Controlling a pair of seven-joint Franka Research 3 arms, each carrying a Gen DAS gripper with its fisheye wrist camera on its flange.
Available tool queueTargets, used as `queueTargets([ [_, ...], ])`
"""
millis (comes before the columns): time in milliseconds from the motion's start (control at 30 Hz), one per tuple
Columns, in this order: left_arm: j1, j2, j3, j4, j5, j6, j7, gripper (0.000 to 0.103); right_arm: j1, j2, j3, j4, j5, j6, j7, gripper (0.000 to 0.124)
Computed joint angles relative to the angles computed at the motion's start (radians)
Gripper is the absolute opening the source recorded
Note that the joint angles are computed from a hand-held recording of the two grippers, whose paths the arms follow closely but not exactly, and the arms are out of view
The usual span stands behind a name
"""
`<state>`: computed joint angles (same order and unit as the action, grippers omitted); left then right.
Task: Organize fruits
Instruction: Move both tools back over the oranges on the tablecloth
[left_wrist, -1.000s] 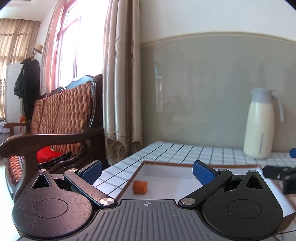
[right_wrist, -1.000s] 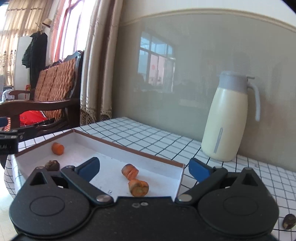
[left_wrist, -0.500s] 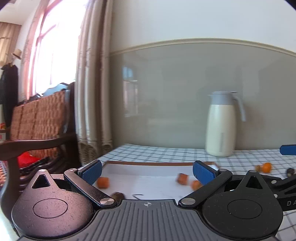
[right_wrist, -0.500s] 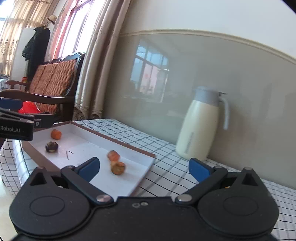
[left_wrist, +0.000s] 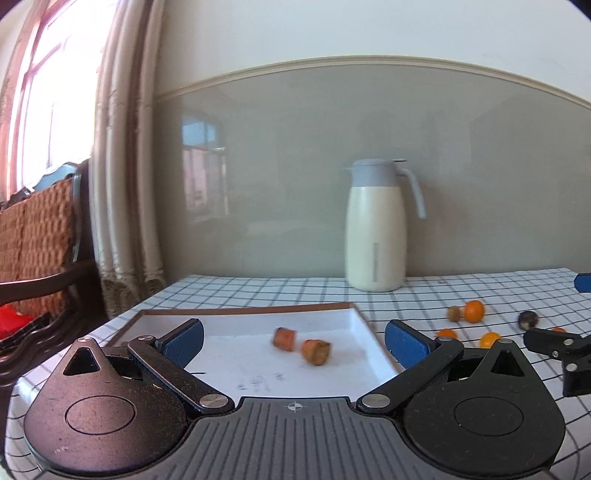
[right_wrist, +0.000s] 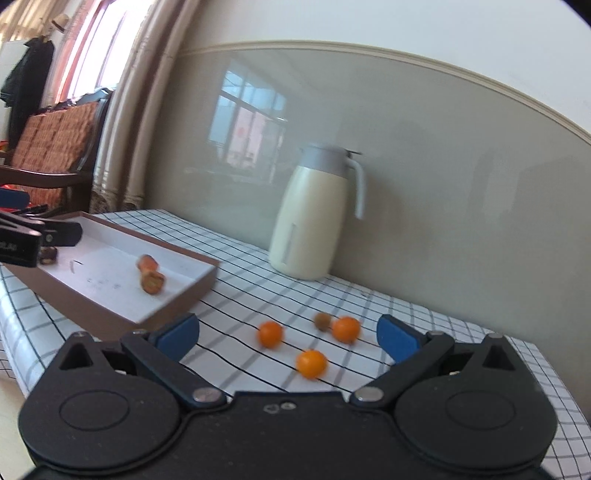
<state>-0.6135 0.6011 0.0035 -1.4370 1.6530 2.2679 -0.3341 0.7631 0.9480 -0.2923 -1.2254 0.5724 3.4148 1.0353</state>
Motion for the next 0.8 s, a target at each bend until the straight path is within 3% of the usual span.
queueTargets([
  [333,-0.032,0.121,0.027,0.179,-0.041,0.065,0.07,0.103,0.016,-0.036,-0.05,-0.096,0.096,0.033,-0.029,0.096],
  [567,-0.065,0.233,0.077,0.344,-0.107,0.153,0.166,0.103,0.059,-0.015,-0.157,-0.101,0.157,-0.031,0.002,0.091],
  [700,-0.054,0.363,0.068,0.543,-0.227,0.19,0.343,0.103,0.104,0.032,-0.268,-0.079,0.158,-0.094,0.091,0.083],
  [800,-0.046,0.472,0.056,0.709,-0.322,0.199,0.466,0.103,0.109,0.057,-0.307,-0.065,0.137,-0.116,0.15,0.08],
])
